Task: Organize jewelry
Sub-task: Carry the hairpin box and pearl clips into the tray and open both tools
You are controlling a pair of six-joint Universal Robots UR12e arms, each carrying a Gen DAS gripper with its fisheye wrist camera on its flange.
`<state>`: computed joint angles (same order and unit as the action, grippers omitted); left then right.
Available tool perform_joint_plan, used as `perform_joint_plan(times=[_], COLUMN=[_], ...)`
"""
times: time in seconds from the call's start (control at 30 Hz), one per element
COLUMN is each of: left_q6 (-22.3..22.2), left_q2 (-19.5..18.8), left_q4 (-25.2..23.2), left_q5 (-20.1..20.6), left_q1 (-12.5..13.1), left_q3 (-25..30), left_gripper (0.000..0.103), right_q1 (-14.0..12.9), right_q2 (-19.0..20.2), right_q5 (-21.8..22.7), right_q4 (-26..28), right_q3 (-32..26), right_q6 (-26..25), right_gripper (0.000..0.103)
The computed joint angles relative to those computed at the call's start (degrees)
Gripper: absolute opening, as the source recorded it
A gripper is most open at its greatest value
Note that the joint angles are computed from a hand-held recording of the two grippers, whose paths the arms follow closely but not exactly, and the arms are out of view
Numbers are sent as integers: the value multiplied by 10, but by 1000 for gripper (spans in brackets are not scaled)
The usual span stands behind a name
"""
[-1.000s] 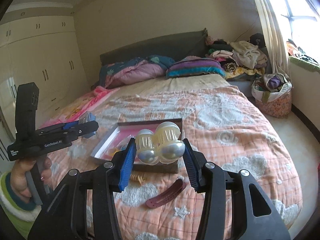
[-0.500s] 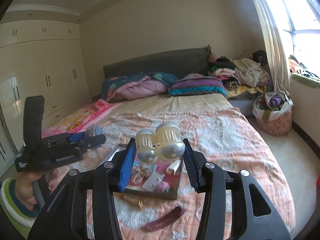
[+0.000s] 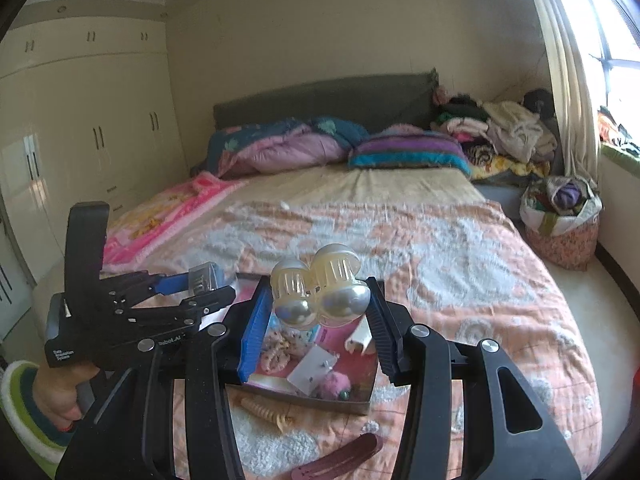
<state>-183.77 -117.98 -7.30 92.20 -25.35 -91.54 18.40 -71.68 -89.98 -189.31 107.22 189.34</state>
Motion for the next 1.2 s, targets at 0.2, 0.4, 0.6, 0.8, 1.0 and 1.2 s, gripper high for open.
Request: perform_joint_plan(times=[0.2, 0.4, 0.6, 0.8, 1.0, 1.2], left_q6=[-7, -13, -18, -28, -31, -10], left_q2=[-15, -27, -36, -42, -44, -36], left_q4=[-31, -55, -71, -85, -58, -35], left_q5=[6, 5, 2, 2, 7, 30], left_q1=[5, 10, 13, 16, 16, 7], left_q3=[5, 9, 11, 13, 7, -5], left_gripper=[42, 42, 42, 43, 53, 58], right_q1=[-5, -6, -6, -5, -4, -1], right_q2=[20, 38, 52, 63, 71, 75], right_q5=[4, 3, 6, 5, -5, -6], right_q4=[36, 65, 87, 105, 118, 120], right_q3=[-9, -18, -28, -37, -41, -41], right_q6=[17, 22, 23, 22, 31, 38], right_gripper=[45, 45, 45, 45, 45, 45])
